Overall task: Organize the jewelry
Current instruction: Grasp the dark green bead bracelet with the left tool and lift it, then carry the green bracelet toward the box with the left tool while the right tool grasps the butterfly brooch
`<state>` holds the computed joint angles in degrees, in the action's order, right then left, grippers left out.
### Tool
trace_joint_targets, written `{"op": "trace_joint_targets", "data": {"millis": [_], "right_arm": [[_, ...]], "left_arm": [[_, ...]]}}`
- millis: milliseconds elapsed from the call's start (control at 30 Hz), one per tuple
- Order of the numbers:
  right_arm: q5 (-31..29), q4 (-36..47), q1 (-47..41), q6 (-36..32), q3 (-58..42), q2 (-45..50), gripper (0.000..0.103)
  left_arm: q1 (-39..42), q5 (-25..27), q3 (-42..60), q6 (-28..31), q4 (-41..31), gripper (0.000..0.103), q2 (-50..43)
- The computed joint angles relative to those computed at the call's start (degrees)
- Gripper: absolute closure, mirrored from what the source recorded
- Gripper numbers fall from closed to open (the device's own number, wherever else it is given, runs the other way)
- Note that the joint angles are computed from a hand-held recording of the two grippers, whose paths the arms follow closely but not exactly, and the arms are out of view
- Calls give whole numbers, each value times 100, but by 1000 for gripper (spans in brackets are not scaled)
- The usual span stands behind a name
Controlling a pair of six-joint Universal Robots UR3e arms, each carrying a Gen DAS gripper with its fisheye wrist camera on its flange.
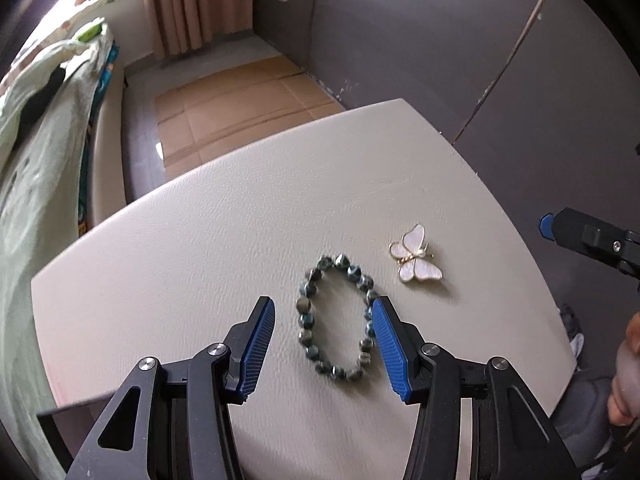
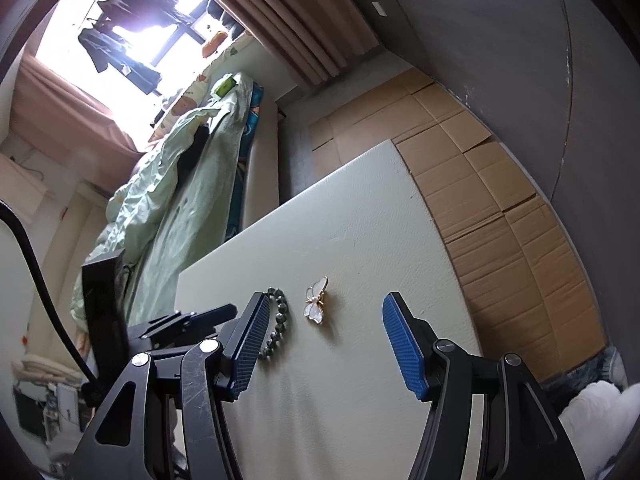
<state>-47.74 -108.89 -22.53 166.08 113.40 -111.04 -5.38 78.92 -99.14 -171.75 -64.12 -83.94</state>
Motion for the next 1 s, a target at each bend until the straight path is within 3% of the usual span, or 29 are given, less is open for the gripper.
{"op": "trace_joint_targets", "data": {"millis": [100, 267, 633, 733, 867, 1000], "right_arm": [[-63, -28, 38, -1, 13, 29, 42], [-247, -280, 252, 138, -35, 188, 42], [-1132, -817, 1307, 145, -302, 794, 43], [-1444, -980, 1649, 86, -392, 983, 52], [-1932, -1269, 2067, 150, -525, 1294, 56], [-1986, -1394, 2230, 88, -629, 1531, 58]], "left_arm": [[-53, 43, 16, 11, -17, 57, -135], [-133, 348, -118, -114, 153, 93, -132], [499, -551, -294, 139, -253, 94, 770], [755, -812, -296, 242, -436, 94, 1067], [1089, -1081, -298, 381, -669, 94, 1432], [1519, -1364, -319, 636, -1013, 94, 1743]]}}
